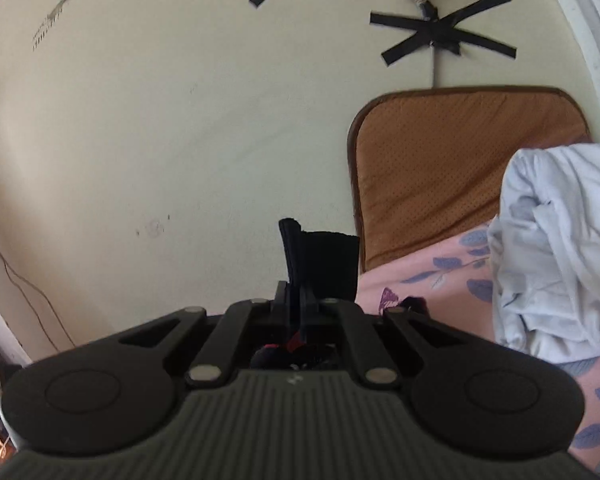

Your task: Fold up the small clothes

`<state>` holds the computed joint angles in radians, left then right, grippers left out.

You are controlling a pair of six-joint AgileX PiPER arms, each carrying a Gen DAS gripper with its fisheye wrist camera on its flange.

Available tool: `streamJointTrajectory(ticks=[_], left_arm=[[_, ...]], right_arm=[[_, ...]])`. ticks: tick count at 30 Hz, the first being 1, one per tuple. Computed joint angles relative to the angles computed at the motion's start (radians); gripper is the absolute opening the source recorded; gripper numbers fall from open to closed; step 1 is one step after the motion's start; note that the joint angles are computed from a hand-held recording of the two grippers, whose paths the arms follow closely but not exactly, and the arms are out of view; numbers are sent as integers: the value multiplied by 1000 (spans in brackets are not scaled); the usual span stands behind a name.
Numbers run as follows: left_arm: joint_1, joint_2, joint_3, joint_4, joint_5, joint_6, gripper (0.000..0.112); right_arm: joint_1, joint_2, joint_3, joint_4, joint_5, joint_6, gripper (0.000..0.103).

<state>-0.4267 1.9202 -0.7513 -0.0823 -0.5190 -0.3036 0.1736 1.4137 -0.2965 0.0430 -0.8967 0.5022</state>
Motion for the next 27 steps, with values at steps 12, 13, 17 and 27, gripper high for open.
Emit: streamJointTrajectory(ticks=[12, 13, 17, 27], left_arm=[[55, -88, 102, -14, -87, -105, 4], [81, -101, 122, 32, -115, -160, 4], [217, -123, 181, 291, -223, -409, 4], [258, -67, 128, 482, -189, -553, 11]], right_arm=[[163, -9, -152, 106, 212, -171, 7], [201, -3, -201, 113, 249, -209, 7], [351, 98, -438, 62, 401, -316, 7], [361, 375, -659, -756, 656, 401, 25]])
